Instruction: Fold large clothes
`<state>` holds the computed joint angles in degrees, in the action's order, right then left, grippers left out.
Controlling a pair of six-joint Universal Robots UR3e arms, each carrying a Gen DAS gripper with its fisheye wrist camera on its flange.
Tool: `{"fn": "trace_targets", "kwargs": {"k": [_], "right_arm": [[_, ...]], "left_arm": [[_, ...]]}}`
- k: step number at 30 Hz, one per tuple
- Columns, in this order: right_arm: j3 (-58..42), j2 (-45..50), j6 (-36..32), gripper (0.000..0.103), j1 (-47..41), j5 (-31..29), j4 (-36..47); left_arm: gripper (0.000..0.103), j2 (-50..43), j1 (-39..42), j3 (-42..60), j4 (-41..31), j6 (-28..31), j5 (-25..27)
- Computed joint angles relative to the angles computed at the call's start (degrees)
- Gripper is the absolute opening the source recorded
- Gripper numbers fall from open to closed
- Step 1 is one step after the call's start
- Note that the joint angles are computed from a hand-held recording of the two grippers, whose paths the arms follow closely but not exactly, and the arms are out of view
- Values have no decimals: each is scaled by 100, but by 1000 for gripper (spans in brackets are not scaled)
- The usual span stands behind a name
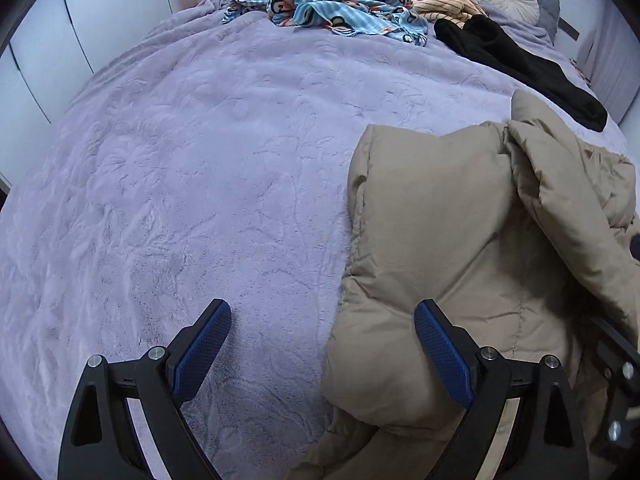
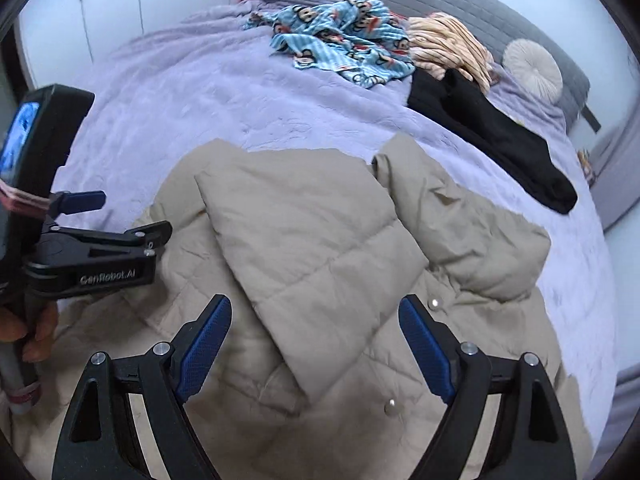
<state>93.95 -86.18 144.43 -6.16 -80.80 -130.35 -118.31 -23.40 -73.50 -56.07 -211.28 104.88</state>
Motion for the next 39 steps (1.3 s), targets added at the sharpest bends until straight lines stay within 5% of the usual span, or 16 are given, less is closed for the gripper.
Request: {"fn": "trace_targets", "kwargs": {"k": [4, 9, 15, 18, 21, 22, 24, 27, 30, 32, 39], "right_arm": [[-343, 742, 341, 82, 170, -672, -575], [3, 67, 1476, 82, -1715, 661, -86], [-127, 36, 1505, 82, -3588, 1702, 1972], [-98, -318, 1207, 81, -4248, 1997, 2496], [-272, -604, 775, 33, -4614, 2369, 3016], [-411, -542, 624, 26, -4584, 2445, 3161], [-815, -285, 327, 18, -4309, 2574, 3393], [-1159, 117, -38, 18, -3616, 2343, 3334], [-734, 387, -108, 16, -2954, 1531, 2389], [-386, 599, -134, 0, -2895, 1219, 1767], [-502, 671, -320, 0, -3740, 1896, 2243]], "left_arm": [[94, -56, -13, -43, 100, 41, 36], [94, -68, 40, -42, 135, 107, 23], [94, 31, 113, 362, -295, 286, 9], [76, 268, 292, 431, -185, 491, -185], [60, -30, 413, 1036, -290, 820, -303], [49, -267, 430, 1423, -493, 904, -355], [49, -598, 438, 1789, -564, 956, -580], [49, -1256, 199, 2461, -929, 879, -515], [49, -1584, -55, 2619, -909, 716, -178], [49, -1612, -68, 2544, -811, 626, -206], [49, -1808, -125, 3268, -1567, 660, 3]]}}
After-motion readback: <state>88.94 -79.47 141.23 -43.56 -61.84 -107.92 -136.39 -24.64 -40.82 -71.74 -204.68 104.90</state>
